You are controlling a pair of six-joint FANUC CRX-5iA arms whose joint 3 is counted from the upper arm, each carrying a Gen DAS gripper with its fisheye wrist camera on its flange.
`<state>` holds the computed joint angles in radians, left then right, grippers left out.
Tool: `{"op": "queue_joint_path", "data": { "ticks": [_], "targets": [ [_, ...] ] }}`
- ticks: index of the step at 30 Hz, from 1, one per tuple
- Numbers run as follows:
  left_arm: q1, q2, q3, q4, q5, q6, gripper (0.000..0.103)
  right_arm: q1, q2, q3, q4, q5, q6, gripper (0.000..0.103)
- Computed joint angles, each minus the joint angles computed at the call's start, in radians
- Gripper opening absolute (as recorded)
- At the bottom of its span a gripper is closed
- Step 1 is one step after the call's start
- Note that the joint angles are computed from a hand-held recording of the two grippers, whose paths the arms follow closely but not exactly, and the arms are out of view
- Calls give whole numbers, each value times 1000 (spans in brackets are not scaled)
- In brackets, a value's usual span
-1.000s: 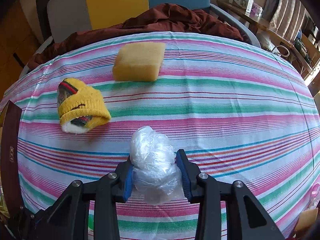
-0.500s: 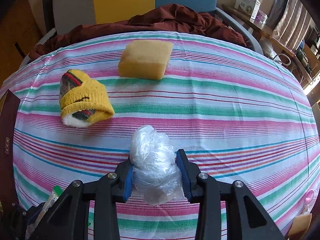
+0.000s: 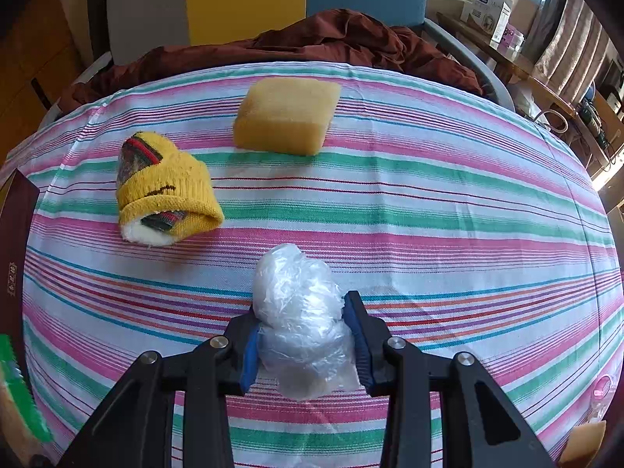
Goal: Organize objects
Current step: 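Carry the cracker packet into the gold tray and open the left tool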
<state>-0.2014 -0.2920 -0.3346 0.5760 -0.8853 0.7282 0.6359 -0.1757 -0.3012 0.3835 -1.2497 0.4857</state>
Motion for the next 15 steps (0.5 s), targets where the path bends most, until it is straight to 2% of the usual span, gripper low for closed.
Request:
{"op": "queue_joint_path", "data": {
  "ticks": [11, 15],
  "targets": [
    [158, -31, 14, -24, -56, 41, 49, 25, -6, -15, 27, -14, -16, 38],
    [238, -18, 23, 0, -108, 41, 49, 29, -3, -16, 35, -19, -16, 38]
  ]
}}
